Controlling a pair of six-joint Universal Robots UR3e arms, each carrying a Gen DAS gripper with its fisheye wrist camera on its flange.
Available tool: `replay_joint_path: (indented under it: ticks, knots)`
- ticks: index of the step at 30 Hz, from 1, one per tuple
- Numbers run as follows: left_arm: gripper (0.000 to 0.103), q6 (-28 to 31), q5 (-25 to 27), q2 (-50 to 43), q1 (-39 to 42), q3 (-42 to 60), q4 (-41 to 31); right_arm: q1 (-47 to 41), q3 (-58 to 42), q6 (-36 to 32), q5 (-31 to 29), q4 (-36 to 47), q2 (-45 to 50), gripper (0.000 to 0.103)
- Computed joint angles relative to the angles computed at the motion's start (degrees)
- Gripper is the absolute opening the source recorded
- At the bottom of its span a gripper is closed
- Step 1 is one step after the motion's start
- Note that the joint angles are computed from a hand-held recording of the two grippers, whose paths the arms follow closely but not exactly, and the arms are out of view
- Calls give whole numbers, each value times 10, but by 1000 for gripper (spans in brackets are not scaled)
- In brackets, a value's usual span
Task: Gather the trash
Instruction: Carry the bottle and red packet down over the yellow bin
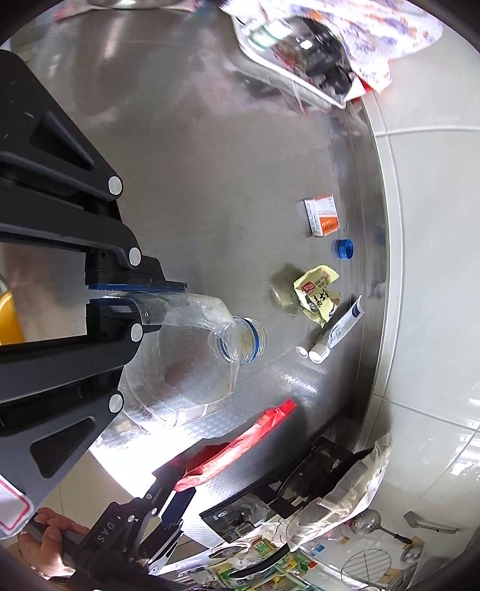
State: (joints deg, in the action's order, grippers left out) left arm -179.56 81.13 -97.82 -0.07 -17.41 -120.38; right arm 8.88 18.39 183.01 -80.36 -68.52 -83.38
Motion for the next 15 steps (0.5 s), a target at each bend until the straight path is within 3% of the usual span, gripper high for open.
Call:
replay_joint_path:
  ticks: [6, 15]
  knots:
    - [4, -52, 44, 25, -47, 21, -29, -37, 39, -36, 42, 22, -69, 45]
    - [4, -160, 130, 57, -170, 38, -73, -138, 24, -126, 130, 153, -164, 45]
